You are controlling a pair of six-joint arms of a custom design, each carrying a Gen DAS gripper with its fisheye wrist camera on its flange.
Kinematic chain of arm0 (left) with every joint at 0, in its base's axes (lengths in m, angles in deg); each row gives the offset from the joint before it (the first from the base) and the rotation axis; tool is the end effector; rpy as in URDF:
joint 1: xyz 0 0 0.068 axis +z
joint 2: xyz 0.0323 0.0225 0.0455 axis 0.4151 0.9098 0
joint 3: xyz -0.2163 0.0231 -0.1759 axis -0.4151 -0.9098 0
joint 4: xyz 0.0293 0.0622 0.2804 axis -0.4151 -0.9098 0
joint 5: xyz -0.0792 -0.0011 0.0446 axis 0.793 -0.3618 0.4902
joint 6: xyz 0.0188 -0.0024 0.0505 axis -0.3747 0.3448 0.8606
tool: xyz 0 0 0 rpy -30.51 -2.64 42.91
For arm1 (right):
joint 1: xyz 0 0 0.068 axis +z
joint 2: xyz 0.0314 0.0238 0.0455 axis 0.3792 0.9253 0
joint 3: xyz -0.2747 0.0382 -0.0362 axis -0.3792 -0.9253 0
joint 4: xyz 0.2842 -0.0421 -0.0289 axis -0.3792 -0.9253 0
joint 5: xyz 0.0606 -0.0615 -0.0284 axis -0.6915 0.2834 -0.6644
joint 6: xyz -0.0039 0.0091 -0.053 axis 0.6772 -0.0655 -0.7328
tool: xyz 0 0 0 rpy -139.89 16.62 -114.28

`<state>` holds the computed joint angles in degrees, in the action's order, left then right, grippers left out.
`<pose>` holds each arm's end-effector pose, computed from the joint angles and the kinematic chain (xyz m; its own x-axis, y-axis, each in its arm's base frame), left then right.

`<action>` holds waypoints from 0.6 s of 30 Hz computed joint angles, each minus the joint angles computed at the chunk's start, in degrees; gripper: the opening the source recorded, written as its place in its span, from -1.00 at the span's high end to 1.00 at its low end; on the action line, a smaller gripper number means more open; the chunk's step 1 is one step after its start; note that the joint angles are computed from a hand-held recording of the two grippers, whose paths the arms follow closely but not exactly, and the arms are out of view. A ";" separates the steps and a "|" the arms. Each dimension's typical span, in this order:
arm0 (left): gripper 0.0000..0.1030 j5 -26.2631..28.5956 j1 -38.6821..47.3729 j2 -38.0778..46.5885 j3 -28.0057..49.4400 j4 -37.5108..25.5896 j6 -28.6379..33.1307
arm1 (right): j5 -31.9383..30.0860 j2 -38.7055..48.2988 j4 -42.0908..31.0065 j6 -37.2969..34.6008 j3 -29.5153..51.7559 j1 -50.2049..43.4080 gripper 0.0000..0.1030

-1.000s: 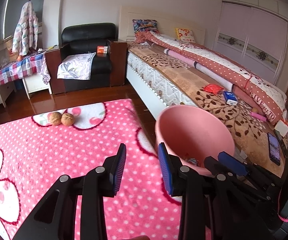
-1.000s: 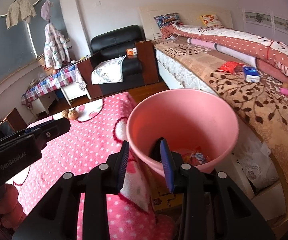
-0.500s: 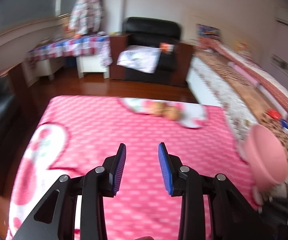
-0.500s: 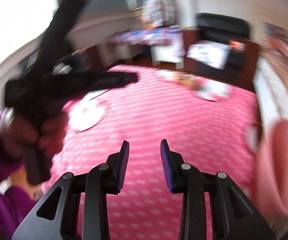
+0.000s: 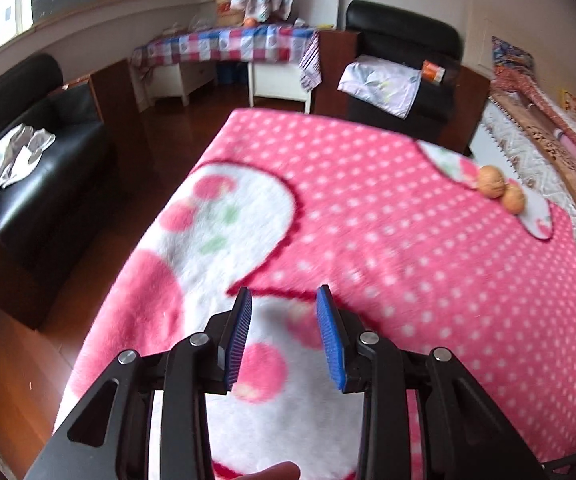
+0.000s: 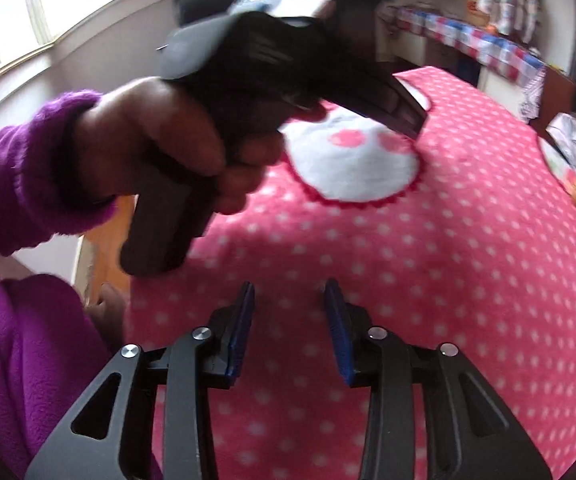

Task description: Collect trash

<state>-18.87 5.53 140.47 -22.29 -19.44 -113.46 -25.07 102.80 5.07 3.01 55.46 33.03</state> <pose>0.1923 -0.0486 0.0187 -0.6610 -0.4255 -0.6181 -0.5274 0.8494 -0.0207 0.2032 0.0600 0.0561 -0.1228 -0.8132 -0.5689 -0.9852 0.0309 0.1684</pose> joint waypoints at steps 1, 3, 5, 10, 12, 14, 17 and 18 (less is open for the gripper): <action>0.36 0.54 0.54 1.32 0.18 0.90 0.09 | 0.06 -0.19 -0.18 -1.40 -0.46 0.70 -0.10; 0.30 0.09 0.69 2.24 0.34 1.89 0.44 | 0.72 -2.53 2.69 -5.56 -3.78 2.80 -0.57; 0.20 -0.05 0.51 3.15 1.13 1.77 0.29 | 0.16 -4.07 6.41 -5.78 -6.18 3.13 -0.75; 0.18 -1.17 -0.68 3.22 2.73 -1.17 -0.89 | -0.54 -1.40 1.68 -4.48 -2.19 3.49 -0.78; 0.18 -1.22 -0.82 1.76 2.17 -2.06 -2.42 | -0.97 -2.41 1.89 -3.51 -2.47 3.27 -0.78; 0.18 -1.35 -1.04 -0.86 0.67 -2.31 -4.90 | -2.25 -3.13 1.79 -2.91 -1.75 1.57 -0.78; 0.18 -2.76 -1.54 -2.64 0.28 -3.45 -6.15 | -4.80 -2.07 -1.01 1.48 1.74 -0.98 -0.78; 0.18 -2.65 -1.39 -2.09 0.88 -3.83 -5.77 | -3.54 -1.91 1.48 5.45 1.81 -0.70 -0.78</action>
<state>-21.52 4.14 138.38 -21.41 -23.27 -119.22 -28.60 100.89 6.54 8.46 57.27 32.33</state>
